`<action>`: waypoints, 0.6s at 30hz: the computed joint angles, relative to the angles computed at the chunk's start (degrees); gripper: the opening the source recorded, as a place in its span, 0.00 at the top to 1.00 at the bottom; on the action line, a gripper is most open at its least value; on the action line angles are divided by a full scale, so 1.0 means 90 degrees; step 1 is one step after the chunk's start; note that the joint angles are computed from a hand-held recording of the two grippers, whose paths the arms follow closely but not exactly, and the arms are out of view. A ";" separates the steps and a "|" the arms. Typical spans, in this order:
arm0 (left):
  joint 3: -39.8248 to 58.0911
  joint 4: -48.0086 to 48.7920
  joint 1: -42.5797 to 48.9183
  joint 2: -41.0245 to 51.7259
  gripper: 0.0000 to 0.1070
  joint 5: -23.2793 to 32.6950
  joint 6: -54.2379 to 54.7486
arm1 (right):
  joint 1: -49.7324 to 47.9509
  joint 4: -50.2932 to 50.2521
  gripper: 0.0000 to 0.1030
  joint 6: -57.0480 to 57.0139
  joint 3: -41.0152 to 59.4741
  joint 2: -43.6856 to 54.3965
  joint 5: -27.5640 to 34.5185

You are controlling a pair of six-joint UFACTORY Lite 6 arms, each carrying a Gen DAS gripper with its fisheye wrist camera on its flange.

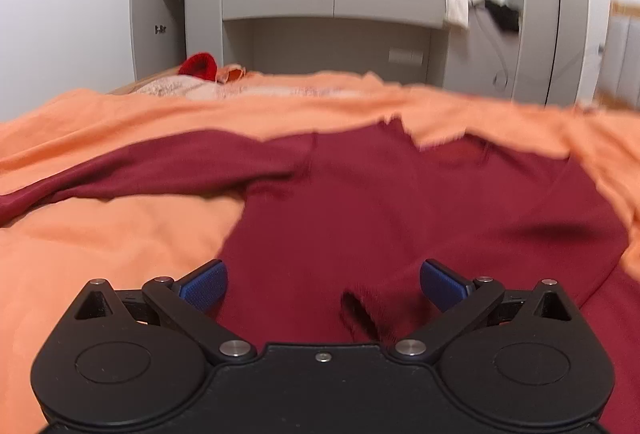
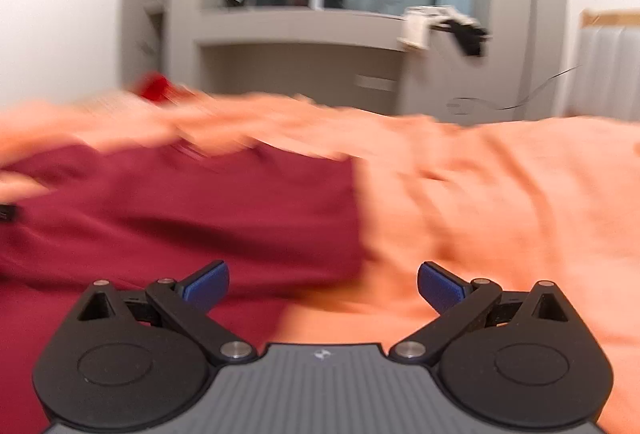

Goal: Fold small clothes
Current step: 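Fold the sleeve across the sweater body with the right gripper and release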

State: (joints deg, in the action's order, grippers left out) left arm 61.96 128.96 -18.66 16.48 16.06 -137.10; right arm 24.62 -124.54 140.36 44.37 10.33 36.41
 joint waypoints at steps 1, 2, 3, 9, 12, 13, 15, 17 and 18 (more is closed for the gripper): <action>0.0065 -0.0419 -0.0041 0.0099 0.04 0.0031 0.0452 | -0.0100 0.0200 0.04 -0.0407 0.0043 0.0154 0.0122; 0.0139 -0.0714 -0.0080 0.0197 0.04 0.0053 0.0765 | -0.0184 0.0290 0.09 -0.0757 0.0077 0.0294 0.0196; 0.0183 -0.0867 -0.0099 0.0261 0.04 0.0068 0.0924 | -0.0230 0.0369 0.11 -0.1143 0.0140 0.0474 0.0264; 0.0192 -0.0972 -0.0092 0.0301 0.04 0.0119 0.1099 | -0.0220 -0.0316 0.25 -0.1779 0.0677 0.1530 0.0925; 0.0171 -0.0920 -0.0091 0.0320 0.04 0.0131 0.1072 | -0.0154 -0.0688 0.51 -0.1918 0.1072 0.2079 0.1228; 0.0157 -0.0870 -0.0086 0.0307 0.04 0.0123 0.1016 | -0.0139 -0.0707 0.74 -0.1930 0.1129 0.2145 0.1208; 0.0130 -0.0731 -0.0059 0.0266 0.04 0.0078 0.0868 | -0.0145 -0.0682 0.93 -0.2054 0.1266 0.2266 0.1128; 0.0096 -0.0581 -0.0033 0.0224 0.04 0.0047 0.0723 | -0.0147 -0.0548 0.95 -0.1706 0.1105 0.1958 0.0990; 0.0078 -0.0522 -0.0045 0.0209 0.04 0.0061 0.0683 | -0.0289 -0.0672 0.95 -0.1223 0.0967 0.1635 0.0695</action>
State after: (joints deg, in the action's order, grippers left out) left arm 62.67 124.26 -19.06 18.36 16.60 -130.95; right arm 22.02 -130.59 129.36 53.07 25.05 42.66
